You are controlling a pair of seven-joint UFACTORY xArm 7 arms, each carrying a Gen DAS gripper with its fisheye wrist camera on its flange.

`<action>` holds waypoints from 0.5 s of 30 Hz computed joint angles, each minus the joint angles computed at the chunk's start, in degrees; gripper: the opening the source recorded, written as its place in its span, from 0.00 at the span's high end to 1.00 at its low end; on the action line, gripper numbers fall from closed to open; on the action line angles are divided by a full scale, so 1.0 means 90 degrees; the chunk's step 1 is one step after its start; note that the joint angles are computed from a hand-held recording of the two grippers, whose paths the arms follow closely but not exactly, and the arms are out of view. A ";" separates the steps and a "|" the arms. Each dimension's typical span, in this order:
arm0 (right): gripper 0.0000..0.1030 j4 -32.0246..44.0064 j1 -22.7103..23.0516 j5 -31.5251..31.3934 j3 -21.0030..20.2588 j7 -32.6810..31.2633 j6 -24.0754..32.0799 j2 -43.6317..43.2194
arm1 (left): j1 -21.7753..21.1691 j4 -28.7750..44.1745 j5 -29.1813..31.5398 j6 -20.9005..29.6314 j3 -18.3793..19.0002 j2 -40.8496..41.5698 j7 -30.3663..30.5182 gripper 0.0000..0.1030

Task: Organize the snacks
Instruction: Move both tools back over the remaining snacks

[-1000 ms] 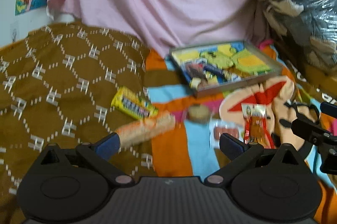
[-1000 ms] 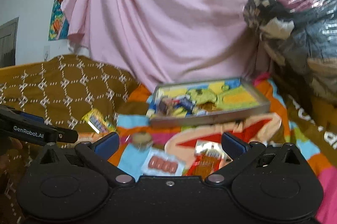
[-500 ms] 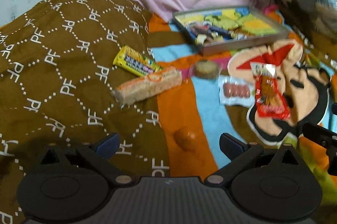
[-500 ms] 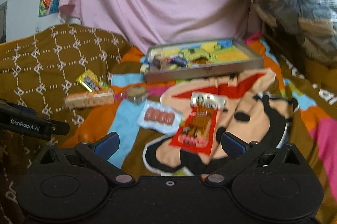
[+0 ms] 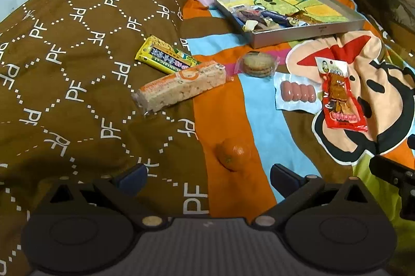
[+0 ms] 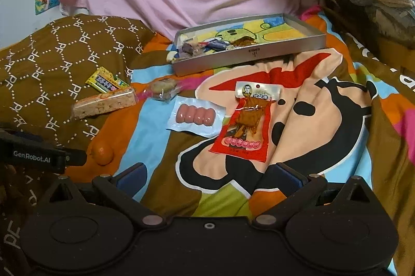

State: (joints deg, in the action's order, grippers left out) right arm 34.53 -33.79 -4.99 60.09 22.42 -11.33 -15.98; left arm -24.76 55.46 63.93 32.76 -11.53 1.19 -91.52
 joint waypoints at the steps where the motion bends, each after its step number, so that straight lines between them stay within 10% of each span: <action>1: 0.01 0.0015 -0.0055 0.0002 0.0053 -0.0002 0.0023 -0.0002 | 0.0003 0.0002 -0.0006 -0.0023 0.0003 0.0015 0.0022 0.00; 15: 0.01 0.0435 -0.1475 -0.0259 0.1312 -0.0165 -0.0011 0.0522 | -0.0050 0.0294 -0.0144 -0.0099 0.0112 0.0331 0.0227 0.00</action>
